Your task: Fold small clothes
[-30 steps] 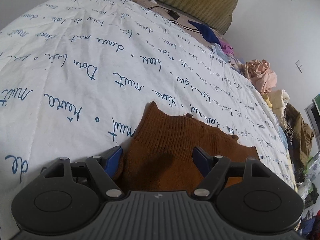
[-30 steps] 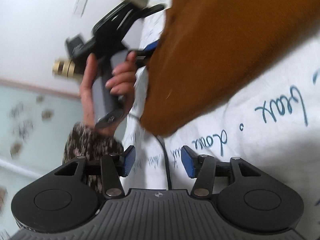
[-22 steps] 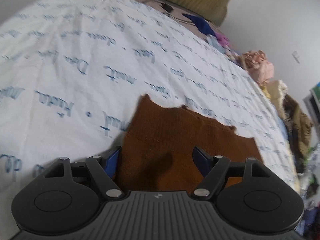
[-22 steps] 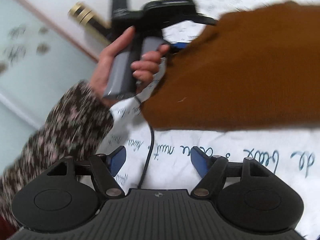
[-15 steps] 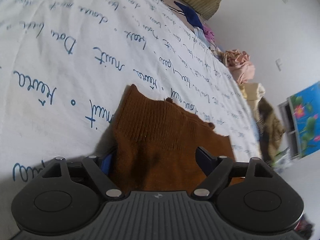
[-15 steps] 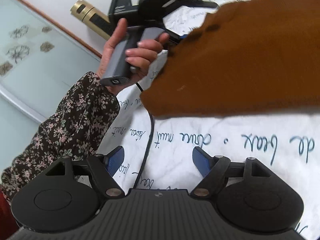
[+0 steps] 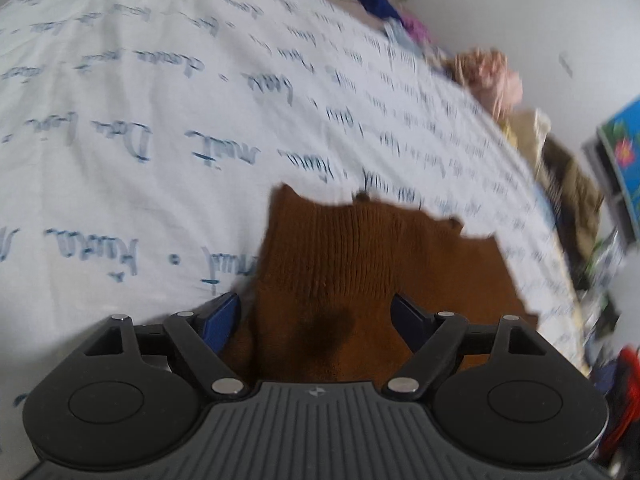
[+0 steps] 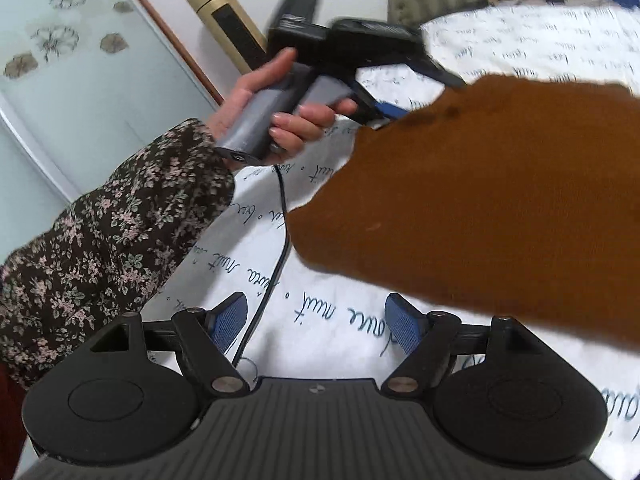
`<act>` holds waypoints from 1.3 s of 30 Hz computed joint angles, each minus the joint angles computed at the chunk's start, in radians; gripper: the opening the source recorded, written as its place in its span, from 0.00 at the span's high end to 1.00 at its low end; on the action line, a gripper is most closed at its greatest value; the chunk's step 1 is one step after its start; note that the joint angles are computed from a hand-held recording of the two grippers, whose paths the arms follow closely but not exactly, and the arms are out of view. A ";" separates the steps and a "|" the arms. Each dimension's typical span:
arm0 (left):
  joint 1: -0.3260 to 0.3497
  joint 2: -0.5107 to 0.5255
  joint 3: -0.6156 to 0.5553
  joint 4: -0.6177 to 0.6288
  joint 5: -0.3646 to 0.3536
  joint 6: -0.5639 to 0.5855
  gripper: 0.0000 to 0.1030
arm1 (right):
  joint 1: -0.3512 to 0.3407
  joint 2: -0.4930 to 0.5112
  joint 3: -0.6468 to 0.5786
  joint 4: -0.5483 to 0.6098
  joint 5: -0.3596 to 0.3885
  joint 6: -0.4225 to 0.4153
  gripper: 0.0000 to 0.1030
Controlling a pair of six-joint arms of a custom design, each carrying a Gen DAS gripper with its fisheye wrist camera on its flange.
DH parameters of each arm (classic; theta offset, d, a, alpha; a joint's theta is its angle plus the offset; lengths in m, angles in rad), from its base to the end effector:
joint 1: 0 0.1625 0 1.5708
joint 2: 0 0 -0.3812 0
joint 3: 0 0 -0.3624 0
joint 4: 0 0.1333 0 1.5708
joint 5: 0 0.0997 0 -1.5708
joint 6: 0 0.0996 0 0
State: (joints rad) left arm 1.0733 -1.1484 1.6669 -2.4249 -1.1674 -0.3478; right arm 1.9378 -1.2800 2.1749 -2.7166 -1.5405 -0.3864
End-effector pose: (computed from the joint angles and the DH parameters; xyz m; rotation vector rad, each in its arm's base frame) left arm -0.1326 -0.6055 0.2769 0.1140 2.8334 -0.6755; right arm 0.2913 -0.3779 0.1733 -1.1419 2.8706 -0.3901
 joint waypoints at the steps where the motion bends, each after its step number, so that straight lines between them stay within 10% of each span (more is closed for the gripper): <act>1: -0.003 0.009 -0.001 -0.003 0.002 0.013 0.18 | 0.012 -0.001 0.009 -0.021 -0.012 -0.016 0.27; 11: 0.006 0.064 -0.055 0.001 -0.092 0.008 0.16 | 0.107 0.067 0.065 -0.254 -0.131 -0.230 0.27; 17: 0.030 0.034 -0.049 0.029 -0.074 -0.044 0.67 | 0.149 0.206 0.041 -0.432 -0.298 -0.665 0.27; 23: 0.033 0.040 -0.044 0.000 -0.083 -0.042 0.68 | 0.173 0.356 0.040 -0.678 -0.327 -0.910 0.35; 25: 0.032 0.049 -0.056 0.007 -0.089 -0.037 0.68 | 0.191 0.404 0.030 -0.746 -0.349 -0.946 0.57; 39: 0.012 0.093 -0.072 -0.005 -0.054 -0.072 0.81 | 0.205 0.470 -0.006 -0.845 -0.365 -0.933 0.87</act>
State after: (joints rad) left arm 1.0858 -1.0558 1.5946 -2.4300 -1.2209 -0.4200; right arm 2.1428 -0.8098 2.1693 -3.5614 -1.9050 -1.3198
